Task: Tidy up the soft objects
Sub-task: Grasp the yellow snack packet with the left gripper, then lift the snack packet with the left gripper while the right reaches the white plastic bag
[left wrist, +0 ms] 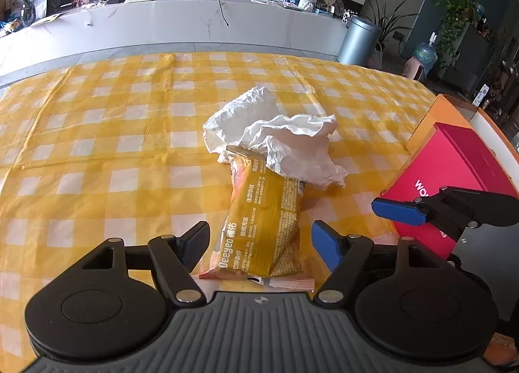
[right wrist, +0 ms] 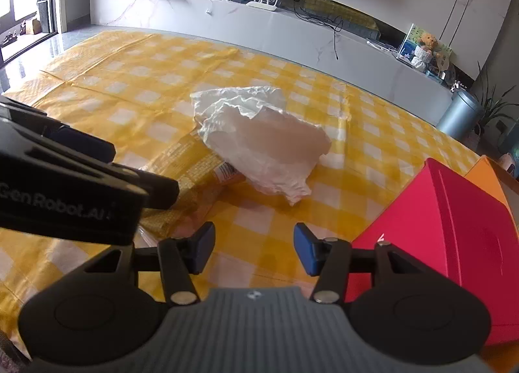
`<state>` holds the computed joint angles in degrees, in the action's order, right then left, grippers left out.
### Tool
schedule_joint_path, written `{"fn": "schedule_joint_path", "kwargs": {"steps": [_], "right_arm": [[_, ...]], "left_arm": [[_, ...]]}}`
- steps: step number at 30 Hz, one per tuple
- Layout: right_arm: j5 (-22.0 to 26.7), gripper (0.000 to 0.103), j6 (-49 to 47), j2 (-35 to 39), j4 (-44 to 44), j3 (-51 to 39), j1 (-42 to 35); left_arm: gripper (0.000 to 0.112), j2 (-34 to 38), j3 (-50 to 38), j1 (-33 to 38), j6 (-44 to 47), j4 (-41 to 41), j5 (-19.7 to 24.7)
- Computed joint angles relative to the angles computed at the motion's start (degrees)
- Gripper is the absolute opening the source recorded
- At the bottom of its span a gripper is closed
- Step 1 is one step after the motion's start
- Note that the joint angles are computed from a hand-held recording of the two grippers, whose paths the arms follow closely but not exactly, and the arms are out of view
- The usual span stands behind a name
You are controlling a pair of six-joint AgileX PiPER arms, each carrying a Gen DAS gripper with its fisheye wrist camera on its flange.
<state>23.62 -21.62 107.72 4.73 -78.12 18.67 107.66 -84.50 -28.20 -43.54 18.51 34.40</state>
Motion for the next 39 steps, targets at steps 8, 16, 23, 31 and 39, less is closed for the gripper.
{"fn": "schedule_joint_path", "kwargs": {"steps": [8,16,23,31,39], "right_arm": [[0.17,0.053,-8.55,3.26,4.96,-2.01,-1.35],[0.88,0.053,-11.47,4.43,7.96,-3.07,-2.48],[0.50,0.053,-12.10,3.69,7.97,-2.58,-2.38],[-0.04,0.065,-14.66,3.76,10.15,-3.53,-1.45],[-3.86,0.085,-11.39,7.05,6.06,-6.32,1.24]], "left_arm": [[0.084,6.26,-6.54,-0.43,2.07,-0.41,4.43],[0.069,5.80,-3.66,-1.04,-1.89,3.28,0.54],[0.052,4.25,-1.96,-2.79,-8.58,9.86,2.03],[0.052,-1.08,3.65,-3.00,-21.80,18.32,6.12],[0.052,-1.43,5.31,-1.66,-24.91,19.41,5.24]]}}
